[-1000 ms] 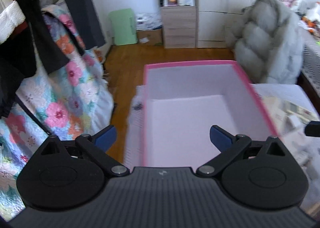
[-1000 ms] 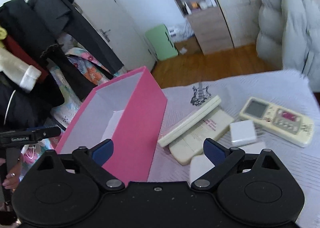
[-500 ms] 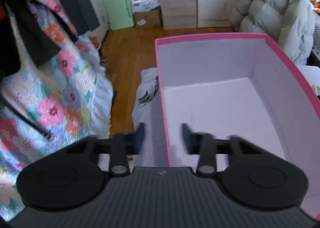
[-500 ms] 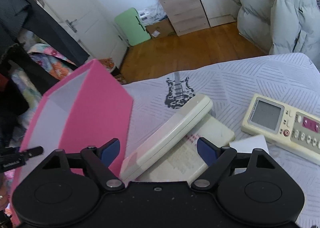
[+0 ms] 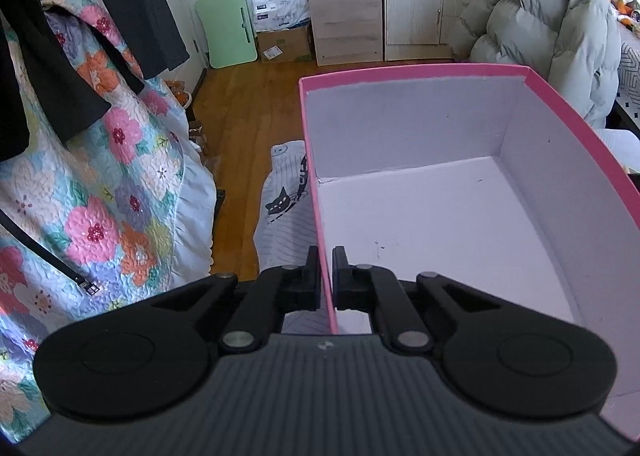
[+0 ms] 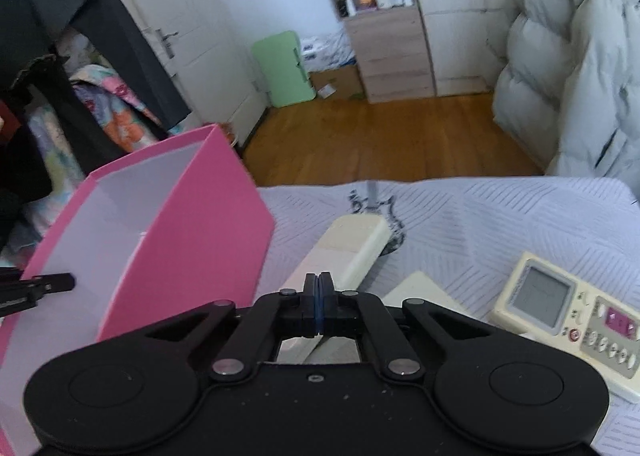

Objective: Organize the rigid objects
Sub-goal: 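Close the right tool on the cream remote and lift it toward the box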

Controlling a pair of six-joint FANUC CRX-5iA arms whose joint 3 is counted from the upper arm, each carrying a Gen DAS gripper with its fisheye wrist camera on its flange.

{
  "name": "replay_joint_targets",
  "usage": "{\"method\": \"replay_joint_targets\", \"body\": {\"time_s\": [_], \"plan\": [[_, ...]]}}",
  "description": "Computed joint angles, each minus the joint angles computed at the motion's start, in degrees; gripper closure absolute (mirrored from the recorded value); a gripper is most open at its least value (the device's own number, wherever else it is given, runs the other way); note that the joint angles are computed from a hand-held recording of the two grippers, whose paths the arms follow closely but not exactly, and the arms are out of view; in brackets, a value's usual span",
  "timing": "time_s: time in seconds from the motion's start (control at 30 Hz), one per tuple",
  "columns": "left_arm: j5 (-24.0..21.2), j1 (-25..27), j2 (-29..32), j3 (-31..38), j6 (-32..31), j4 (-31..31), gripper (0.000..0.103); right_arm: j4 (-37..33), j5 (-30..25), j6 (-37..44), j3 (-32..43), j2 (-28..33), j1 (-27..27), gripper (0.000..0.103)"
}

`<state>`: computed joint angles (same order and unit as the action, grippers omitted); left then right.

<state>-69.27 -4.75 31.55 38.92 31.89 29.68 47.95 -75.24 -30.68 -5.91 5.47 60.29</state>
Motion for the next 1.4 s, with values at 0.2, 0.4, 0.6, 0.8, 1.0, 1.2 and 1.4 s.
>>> {"method": "replay_joint_targets", "body": {"time_s": [0.2,0.4,0.6,0.8,1.0,1.2,1.4], "plan": [[0.1,0.6,0.0,-0.8,0.1,1.9,0.098,-2.6,-0.7,-1.3,0.7,0.1,-1.6,0.056],[0.4,0.6,-0.2,-1.1,-0.1,1.6,0.098,-6.0,10.1,0.2,-3.6,-3.5,-6.3,0.04],[1.3,0.1,-0.9,-1.9,-0.5,1.0,0.098,0.3,13.2,-8.4,-7.4,-3.7,-5.6,0.046],[4.2,-0.6,-2.9,-4.3,-3.0,-0.7,0.098,5.9,13.2,-16.4,-11.2,-6.1,-4.0,0.079],[3.2,-0.3,-2.4,-3.9,-2.0,0.4,0.099,11.3,4.3,-10.3,-6.6,-3.6,-0.5,0.082],[3.0,0.3,-2.3,-4.5,-0.7,2.5,0.099,14.2,-5.5,-3.6,-0.8,-0.4,2.7,0.082],[3.3,0.4,-2.5,-4.9,-1.0,2.7,0.098,19.1,-9.8,1.1,3.1,1.0,4.7,0.082]]}}
